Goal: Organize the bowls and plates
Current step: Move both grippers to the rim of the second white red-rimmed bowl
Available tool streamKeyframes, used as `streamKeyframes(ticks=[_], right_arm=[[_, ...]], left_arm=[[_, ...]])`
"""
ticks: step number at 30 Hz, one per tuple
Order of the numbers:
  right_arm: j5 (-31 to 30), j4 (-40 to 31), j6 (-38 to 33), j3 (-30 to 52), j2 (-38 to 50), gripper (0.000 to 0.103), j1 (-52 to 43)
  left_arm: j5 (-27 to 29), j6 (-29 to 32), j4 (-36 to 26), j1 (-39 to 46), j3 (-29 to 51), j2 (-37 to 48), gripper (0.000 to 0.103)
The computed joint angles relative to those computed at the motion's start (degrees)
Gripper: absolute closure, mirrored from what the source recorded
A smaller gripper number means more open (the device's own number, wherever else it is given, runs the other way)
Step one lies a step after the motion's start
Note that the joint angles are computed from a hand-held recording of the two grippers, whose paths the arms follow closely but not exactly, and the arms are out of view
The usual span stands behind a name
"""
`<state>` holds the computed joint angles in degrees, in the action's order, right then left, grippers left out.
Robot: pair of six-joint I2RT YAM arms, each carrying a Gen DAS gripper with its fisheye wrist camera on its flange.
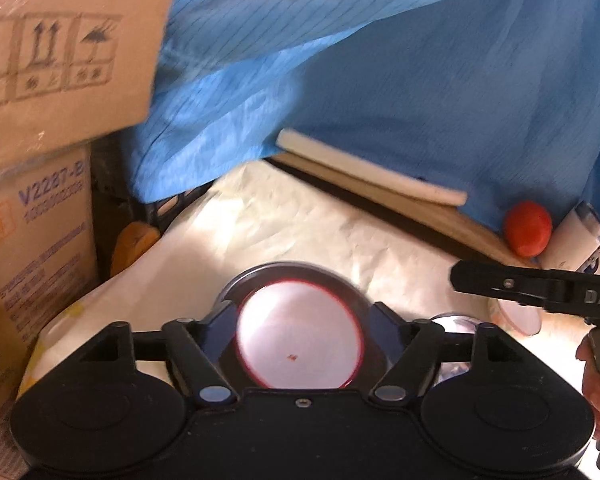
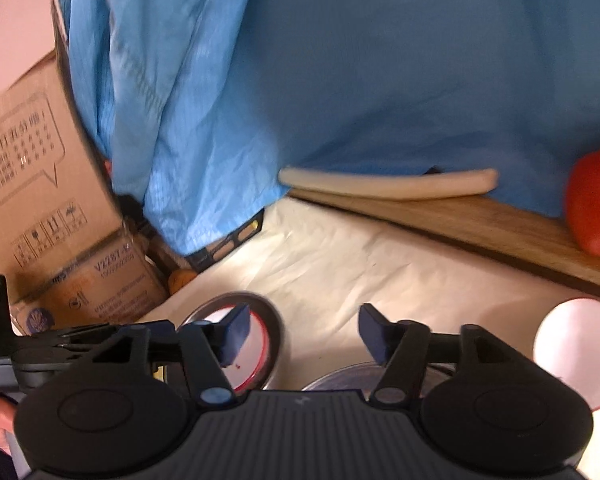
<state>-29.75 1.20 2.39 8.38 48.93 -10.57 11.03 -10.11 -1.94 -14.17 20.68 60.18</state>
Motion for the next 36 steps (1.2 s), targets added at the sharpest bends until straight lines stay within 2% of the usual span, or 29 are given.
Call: streamKeyframes(ticks=[2, 5, 10, 12, 16, 18, 22, 29, 36], right_arm=[[-3.7, -4.0, -2.6, 0.3, -3.6, 0.02, -5.4], [-9.8, -10.0, -7.1, 0.8, -8.0, 0.01, -14.8], [-21.0, -18.7, -18.2, 2.6, -9.1, 0.0, -33.2], [-25.0, -21.9, -23.9, 3.6, -7.1, 0.0, -40.5], [-27.7, -23.2, -31.3, 4.6, -2.1, 0.0, -51.1], [-27.1, -20.3, -32.2, 4.0, 1.0, 0.0, -54.3], [-25.0, -10.2, -31.2, 3.6, 11.9, 0.0, -57.1], [-20.2, 4.8, -28.9, 3.4, 26.9, 0.0, -57.7], [-17.3, 15.8, -27.5, 1.1, 32.9, 0.0, -55.0]], left_arm=[[-1.4, -1.5, 1.2, -2.2, 0.3, 0.3, 0.014], [-3.5, -4.3, 4.3, -6.3, 1.0, 1.9, 0.001], [-8.1, -8.3, 5.4, -14.2, 4.9, 6.6, 0.001], [-10.3, -9.4, 6.0, -17.7, 6.4, 8.7, 0.001], [-13.9, -9.9, 8.6, -23.9, 8.9, 14.3, 0.001], [-15.0, -9.5, 9.7, -26.6, 10.6, 17.7, 0.001], [-17.0, -8.8, 11.0, -30.9, 14.4, 24.3, 0.001], [-19.2, -5.8, 9.9, -34.4, 23.0, 35.4, 0.001], [-19.5, -4.3, 7.6, -34.8, 29.7, 43.1, 0.001]])
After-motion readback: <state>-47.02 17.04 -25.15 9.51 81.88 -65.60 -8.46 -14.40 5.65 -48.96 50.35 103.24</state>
